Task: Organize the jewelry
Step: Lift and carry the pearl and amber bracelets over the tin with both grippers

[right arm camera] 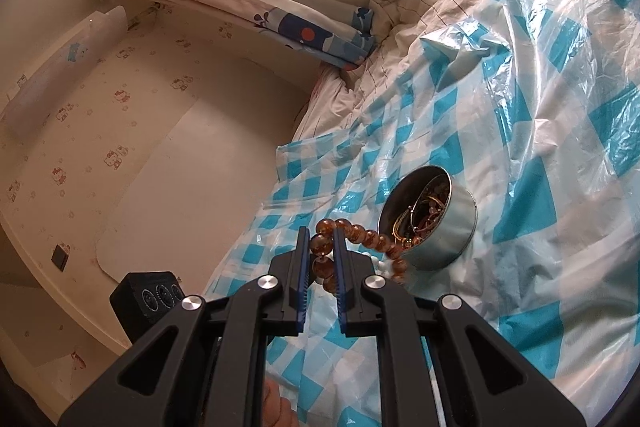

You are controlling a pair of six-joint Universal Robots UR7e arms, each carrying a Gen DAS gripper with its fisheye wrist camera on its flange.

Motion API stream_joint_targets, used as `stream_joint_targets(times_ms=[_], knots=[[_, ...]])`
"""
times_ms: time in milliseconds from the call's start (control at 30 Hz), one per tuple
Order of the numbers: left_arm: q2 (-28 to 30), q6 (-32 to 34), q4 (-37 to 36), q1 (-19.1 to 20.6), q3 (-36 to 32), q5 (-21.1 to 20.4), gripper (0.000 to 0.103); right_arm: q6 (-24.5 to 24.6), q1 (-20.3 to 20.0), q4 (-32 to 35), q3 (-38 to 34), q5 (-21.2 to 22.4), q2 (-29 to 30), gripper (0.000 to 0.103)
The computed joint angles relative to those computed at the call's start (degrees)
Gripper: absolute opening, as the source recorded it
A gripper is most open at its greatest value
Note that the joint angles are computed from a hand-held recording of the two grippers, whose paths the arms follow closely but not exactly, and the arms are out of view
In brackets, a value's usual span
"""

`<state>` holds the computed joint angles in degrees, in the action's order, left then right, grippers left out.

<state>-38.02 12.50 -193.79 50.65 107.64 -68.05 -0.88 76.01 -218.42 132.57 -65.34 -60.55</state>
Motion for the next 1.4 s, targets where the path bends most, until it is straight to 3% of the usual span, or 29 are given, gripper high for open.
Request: stream_joint_targets(times_ms=[833,1400], knots=[[2.47,-3.73,2.62,2.21,-6.39,-4.16,0.007,1.39,0.48,2.21,-5.72,-0.62,2.23,0.012],[8.09,-6.15,10.02,4.73,-16.30,-6.83,0.007,1.09,1.34,6.72,-12.57,-4.16,5.41,0.012]])
